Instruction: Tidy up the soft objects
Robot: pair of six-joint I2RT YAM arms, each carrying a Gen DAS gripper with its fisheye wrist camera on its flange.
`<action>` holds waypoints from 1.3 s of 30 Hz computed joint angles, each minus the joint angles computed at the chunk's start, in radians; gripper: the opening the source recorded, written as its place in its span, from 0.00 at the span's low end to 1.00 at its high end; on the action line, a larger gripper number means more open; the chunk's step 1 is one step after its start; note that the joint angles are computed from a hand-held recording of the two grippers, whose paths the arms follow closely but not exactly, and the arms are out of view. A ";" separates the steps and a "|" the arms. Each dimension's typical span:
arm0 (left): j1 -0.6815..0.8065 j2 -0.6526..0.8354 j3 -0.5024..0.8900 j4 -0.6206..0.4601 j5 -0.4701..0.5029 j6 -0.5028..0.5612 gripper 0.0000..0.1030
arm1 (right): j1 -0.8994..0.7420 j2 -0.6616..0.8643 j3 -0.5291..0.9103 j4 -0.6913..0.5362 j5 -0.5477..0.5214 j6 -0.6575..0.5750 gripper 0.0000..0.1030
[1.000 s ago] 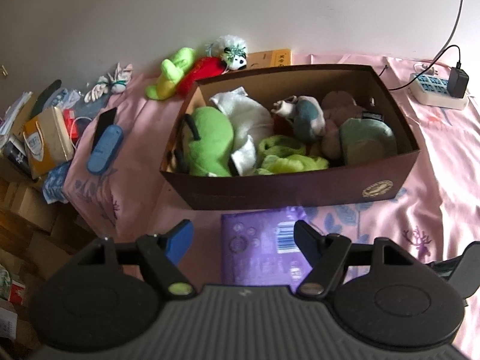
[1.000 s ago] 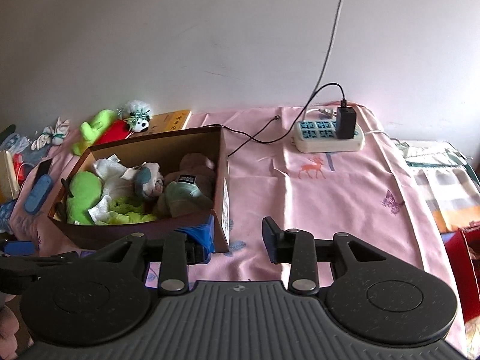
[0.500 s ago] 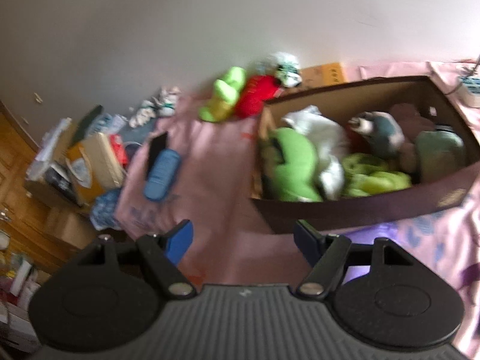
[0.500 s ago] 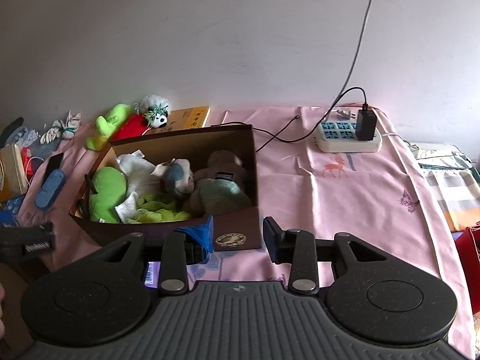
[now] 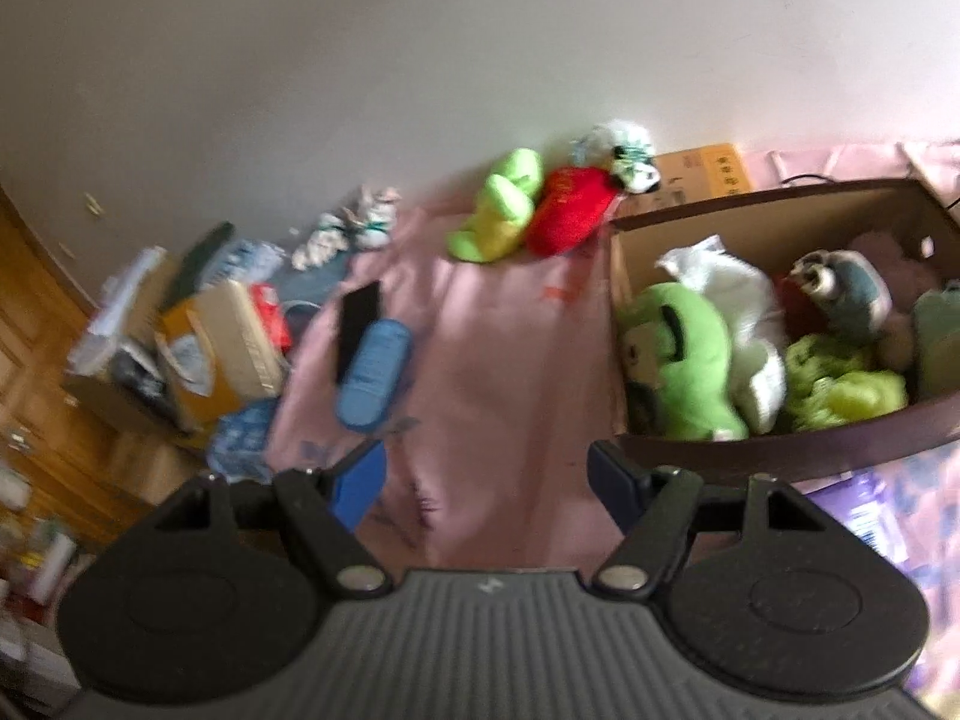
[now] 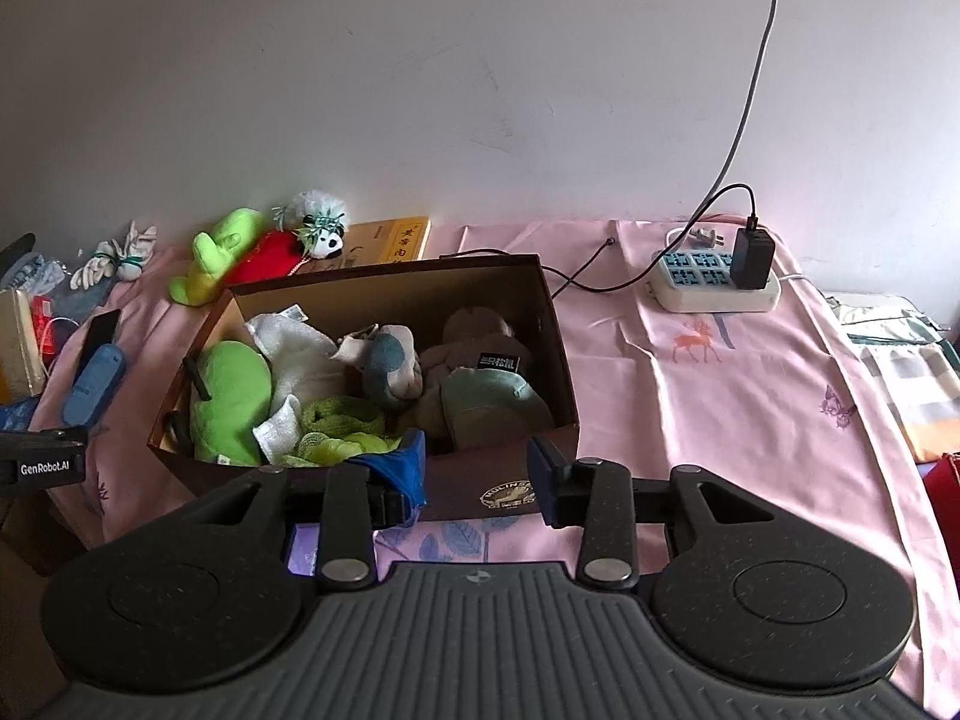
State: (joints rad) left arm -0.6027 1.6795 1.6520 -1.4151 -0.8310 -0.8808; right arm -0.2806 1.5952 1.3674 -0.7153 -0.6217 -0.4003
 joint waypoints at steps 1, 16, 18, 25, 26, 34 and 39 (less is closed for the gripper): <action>0.009 -0.007 -0.005 0.032 0.020 0.029 0.72 | 0.004 0.001 0.000 0.004 0.008 0.007 0.20; 0.077 0.042 -0.001 0.338 0.186 0.286 0.73 | 0.083 0.021 -0.015 0.106 0.131 0.133 0.21; 0.093 0.047 -0.010 0.375 0.198 0.311 0.73 | 0.095 0.020 -0.022 0.120 0.151 0.135 0.21; 0.144 0.078 -0.019 0.432 0.265 0.333 0.73 | 0.114 0.056 -0.009 0.125 0.168 0.156 0.21; 0.148 0.081 -0.021 0.436 0.273 0.330 0.73 | 0.115 0.058 -0.009 0.125 0.171 0.160 0.21; 0.139 0.099 -0.020 0.455 0.264 0.322 0.73 | 0.101 0.070 -0.002 0.113 0.161 0.152 0.21; 0.133 0.104 -0.012 0.450 0.282 0.311 0.73 | 0.087 0.076 -0.001 0.102 0.150 0.155 0.21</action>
